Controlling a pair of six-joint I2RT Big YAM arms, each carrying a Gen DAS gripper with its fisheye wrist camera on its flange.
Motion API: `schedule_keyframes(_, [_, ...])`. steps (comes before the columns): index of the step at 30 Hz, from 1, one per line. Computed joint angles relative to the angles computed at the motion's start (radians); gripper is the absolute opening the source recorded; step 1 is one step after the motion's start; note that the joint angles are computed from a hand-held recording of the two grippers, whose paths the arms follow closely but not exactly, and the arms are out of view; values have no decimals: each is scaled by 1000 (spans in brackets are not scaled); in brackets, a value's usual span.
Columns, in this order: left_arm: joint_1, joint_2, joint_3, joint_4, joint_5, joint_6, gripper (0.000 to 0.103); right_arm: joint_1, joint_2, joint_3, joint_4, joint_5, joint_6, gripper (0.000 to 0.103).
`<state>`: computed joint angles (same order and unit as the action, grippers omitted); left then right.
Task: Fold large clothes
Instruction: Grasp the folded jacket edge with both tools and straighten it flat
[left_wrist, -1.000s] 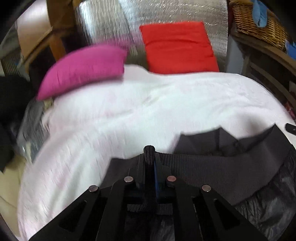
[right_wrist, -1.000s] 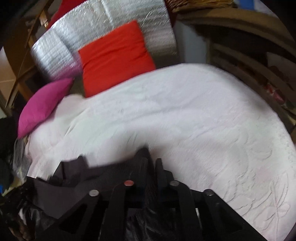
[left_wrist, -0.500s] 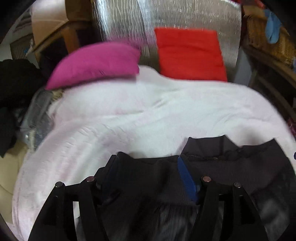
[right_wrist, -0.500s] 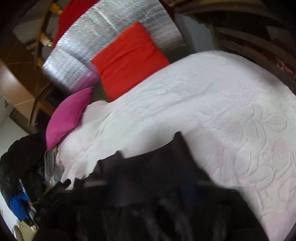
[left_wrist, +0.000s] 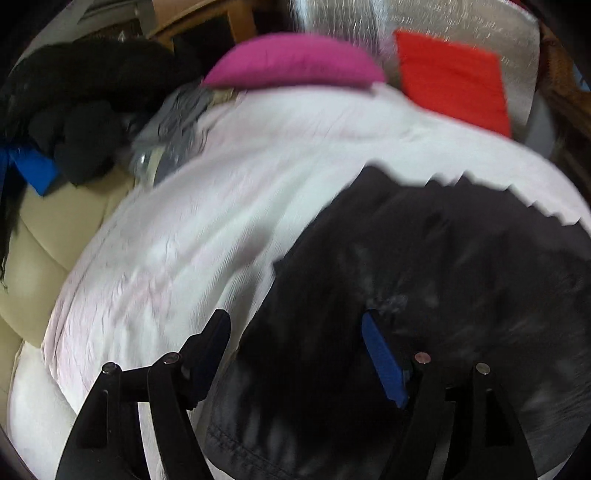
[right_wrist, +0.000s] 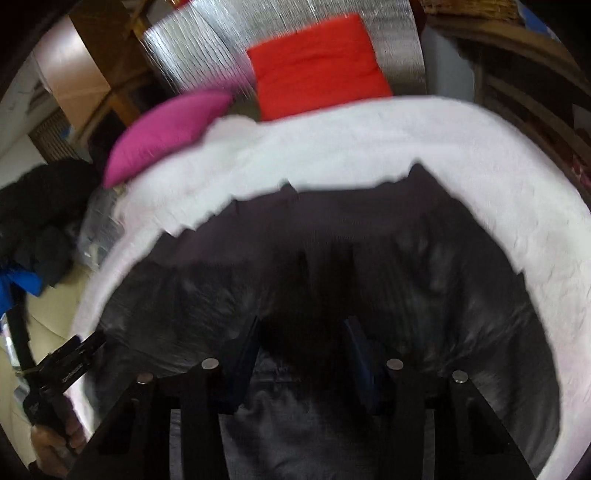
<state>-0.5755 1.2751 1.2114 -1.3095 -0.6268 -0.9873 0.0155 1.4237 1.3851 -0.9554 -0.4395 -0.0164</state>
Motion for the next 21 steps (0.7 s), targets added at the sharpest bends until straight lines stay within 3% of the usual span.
schedule_keyframes(2, [20,-14,-30,35,51,34,77,7,47,8,-39,26,2,50])
schedule_keyframes(5, [2,-44,-36,34,32,46,77,-7,31,9,-43,-5,6,50])
schedule_keyframes(12, [-87,-131,-58,46,-43,36,77,-132,-73,-43,-55,-237,21,67])
schedule_keyframes(14, [-112,-150,-65,54,-53,34,78,-157,-99,-59,-56,-268,11,67])
schedule_keyframes(16, [-104,-152,-76,53,-43,36,80,-169,-105,-59,-74,-268,-8,67])
schedule_keyframes(19, [-82,-128,-81,19,-18,26,80,-153,-91,-54,-77,-177,4,67])
schedule_keyframes(21, [-62,-105,-84,6,16,39,80,-128,-25,-20,-140,-126,4,67])
